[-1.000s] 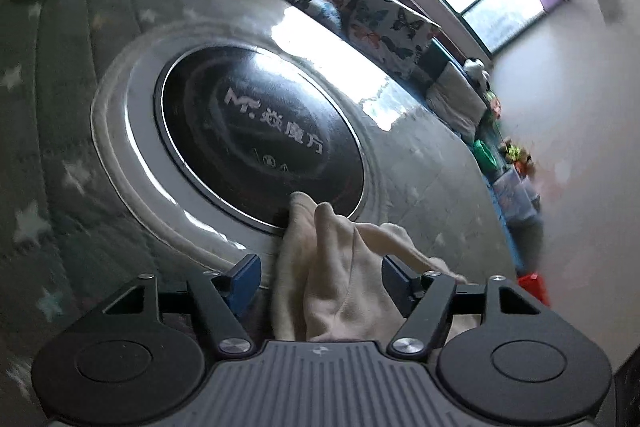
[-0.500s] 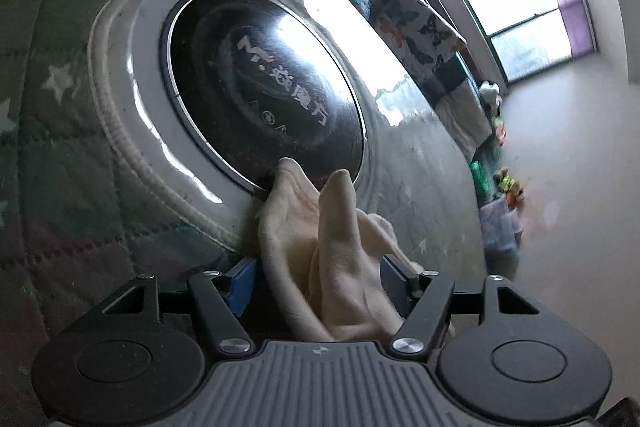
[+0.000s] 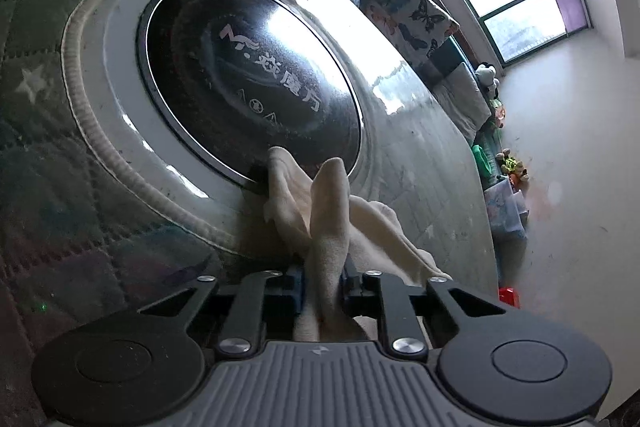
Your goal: Fold clothes
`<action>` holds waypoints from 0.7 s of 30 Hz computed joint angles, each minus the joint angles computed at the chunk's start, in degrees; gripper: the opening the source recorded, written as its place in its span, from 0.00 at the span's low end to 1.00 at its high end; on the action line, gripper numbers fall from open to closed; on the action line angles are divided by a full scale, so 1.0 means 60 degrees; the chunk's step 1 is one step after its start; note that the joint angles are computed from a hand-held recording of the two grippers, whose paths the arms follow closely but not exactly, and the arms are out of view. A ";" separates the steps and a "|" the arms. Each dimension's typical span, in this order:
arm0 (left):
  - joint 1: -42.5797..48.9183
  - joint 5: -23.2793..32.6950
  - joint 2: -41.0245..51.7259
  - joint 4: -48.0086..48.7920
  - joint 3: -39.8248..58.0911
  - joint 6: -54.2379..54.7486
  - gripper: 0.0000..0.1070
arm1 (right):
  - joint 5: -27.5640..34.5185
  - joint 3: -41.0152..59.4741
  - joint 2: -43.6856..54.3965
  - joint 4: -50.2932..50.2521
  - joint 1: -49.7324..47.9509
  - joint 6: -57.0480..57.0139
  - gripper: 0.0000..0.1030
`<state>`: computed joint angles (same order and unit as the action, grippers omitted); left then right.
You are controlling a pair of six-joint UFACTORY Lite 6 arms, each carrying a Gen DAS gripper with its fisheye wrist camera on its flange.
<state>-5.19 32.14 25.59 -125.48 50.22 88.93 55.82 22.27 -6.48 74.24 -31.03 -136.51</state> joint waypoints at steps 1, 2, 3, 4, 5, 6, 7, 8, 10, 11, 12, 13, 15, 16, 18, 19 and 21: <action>-0.0003 -0.0013 -0.0013 -0.0007 -0.0009 0.0035 0.16 | 0.0060 0.0064 0.0076 -0.0092 -0.0156 0.0031 0.14; -0.0012 -0.0034 -0.0036 0.0000 -0.0019 0.0060 0.16 | 0.0137 0.0168 0.0194 -0.0233 -0.0383 0.0080 0.15; -0.0035 -0.0064 -0.0062 -0.0022 -0.0035 0.0105 0.16 | 0.0220 0.0294 0.0335 -0.0393 -0.0635 0.0136 0.17; -0.0070 -0.0101 -0.0085 -0.0072 -0.0054 0.0171 0.16 | 0.0237 0.0443 0.0483 -0.0479 -0.0918 0.0168 0.17; -0.0106 -0.0137 -0.0109 -0.0124 -0.0072 0.0239 0.16 | 0.0193 0.0594 0.0646 -0.0490 -0.1198 0.0143 0.17; -0.0142 -0.0174 -0.0132 -0.0176 -0.0091 0.0308 0.16 | 0.0093 0.0749 0.0821 -0.0437 -0.1466 0.0095 0.17; -0.0178 -0.0210 -0.0156 -0.0229 -0.0109 0.0377 0.16 | -0.0020 0.0899 0.0999 -0.0345 -0.1668 0.0051 0.17; -0.0222 -0.0243 -0.0179 -0.0304 -0.0139 0.0453 0.16 | -0.0148 0.1181 0.1320 -0.0230 -0.1899 0.0079 0.17; -0.0260 -0.0282 -0.0196 -0.0372 -0.0165 0.0537 0.16 | -0.0481 0.1937 0.2171 0.0134 -0.2397 0.0219 0.17; -0.0270 -0.0298 -0.0201 -0.0387 -0.0170 0.0565 0.16 | -0.0661 0.2324 0.2614 0.0379 -0.2582 0.0260 0.17; -0.0282 -0.0317 -0.0202 -0.0403 -0.0169 0.0584 0.16 | -0.0829 0.2699 0.3018 0.0610 -0.2714 0.0313 0.18; -0.0298 -0.0339 -0.0202 -0.0417 -0.0163 0.0592 0.16 | -0.0976 0.3102 0.3454 0.0728 -0.2801 0.0437 0.18; -0.0362 -0.0416 -0.0174 -0.0416 -0.0072 0.0535 0.16 | -0.1241 0.3821 0.4211 0.0837 -0.2896 0.0735 0.18; -0.0383 -0.0453 -0.0162 -0.0402 -0.0034 0.0504 0.16 | -0.1502 0.4159 0.4626 0.1064 -0.2887 0.0694 0.18; -0.0401 -0.0513 -0.0151 -0.0373 0.0003 0.0470 0.16 | -0.1664 0.4648 0.5181 0.1319 -0.3025 0.0655 0.17; -0.0412 -0.0526 -0.0144 -0.0379 0.0016 0.0467 0.16 | -0.1630 0.4830 0.5352 0.1364 -0.3100 0.0731 0.17; -0.0478 -0.0575 -0.0096 -0.0478 0.0074 0.0530 0.16 | -0.1545 0.5047 0.5520 0.1597 -0.3223 0.0771 0.17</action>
